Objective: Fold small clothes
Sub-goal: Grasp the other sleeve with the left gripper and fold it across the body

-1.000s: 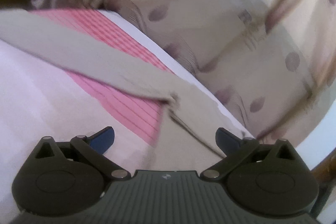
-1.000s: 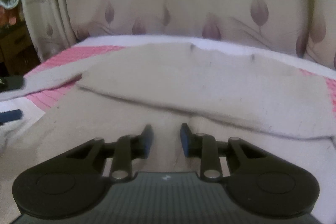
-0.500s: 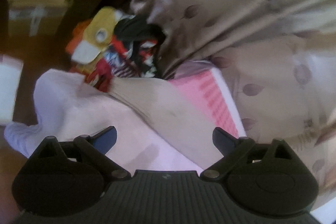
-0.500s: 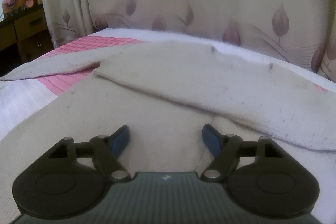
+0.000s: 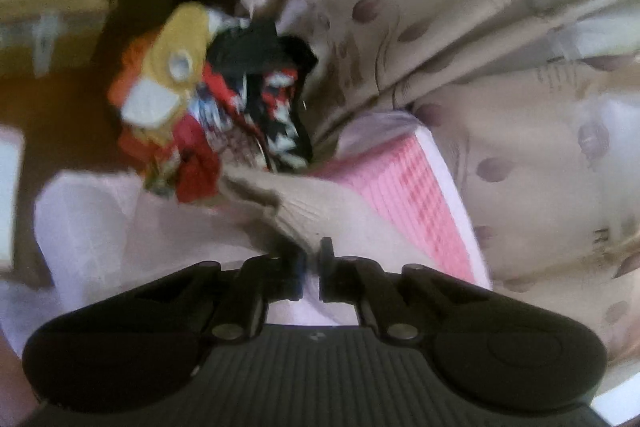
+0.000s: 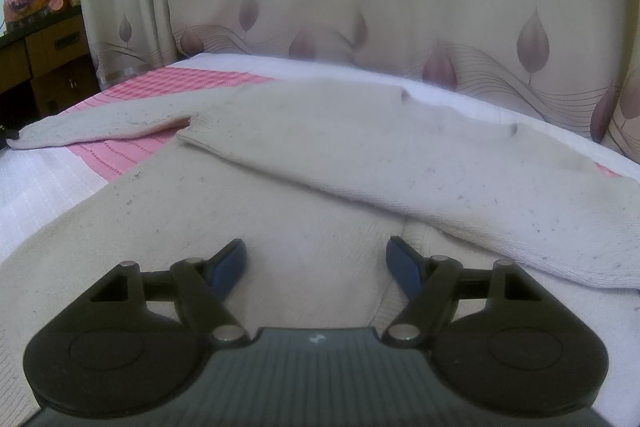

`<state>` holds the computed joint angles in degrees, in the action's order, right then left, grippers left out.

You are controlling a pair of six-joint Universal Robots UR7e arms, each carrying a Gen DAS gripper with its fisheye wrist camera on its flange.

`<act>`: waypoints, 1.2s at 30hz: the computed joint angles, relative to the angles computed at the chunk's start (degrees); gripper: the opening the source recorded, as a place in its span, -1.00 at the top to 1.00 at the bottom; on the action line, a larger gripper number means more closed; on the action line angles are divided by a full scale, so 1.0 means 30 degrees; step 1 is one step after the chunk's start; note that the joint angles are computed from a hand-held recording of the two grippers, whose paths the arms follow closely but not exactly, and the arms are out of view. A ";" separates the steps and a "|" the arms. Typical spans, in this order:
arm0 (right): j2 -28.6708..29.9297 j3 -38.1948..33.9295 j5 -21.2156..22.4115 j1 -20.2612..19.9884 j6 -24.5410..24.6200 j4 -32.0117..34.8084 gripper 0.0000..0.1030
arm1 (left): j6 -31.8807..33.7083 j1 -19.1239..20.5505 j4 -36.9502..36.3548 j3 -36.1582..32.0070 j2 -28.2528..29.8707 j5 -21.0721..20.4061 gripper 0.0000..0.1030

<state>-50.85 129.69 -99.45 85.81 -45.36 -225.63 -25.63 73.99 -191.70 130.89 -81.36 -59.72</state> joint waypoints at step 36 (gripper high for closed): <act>-0.3985 0.4746 0.9276 -0.7773 0.7270 -0.5874 -0.62 | 0.4356 -1.1629 0.3162 -1.4300 1.8758 -0.1348 0.90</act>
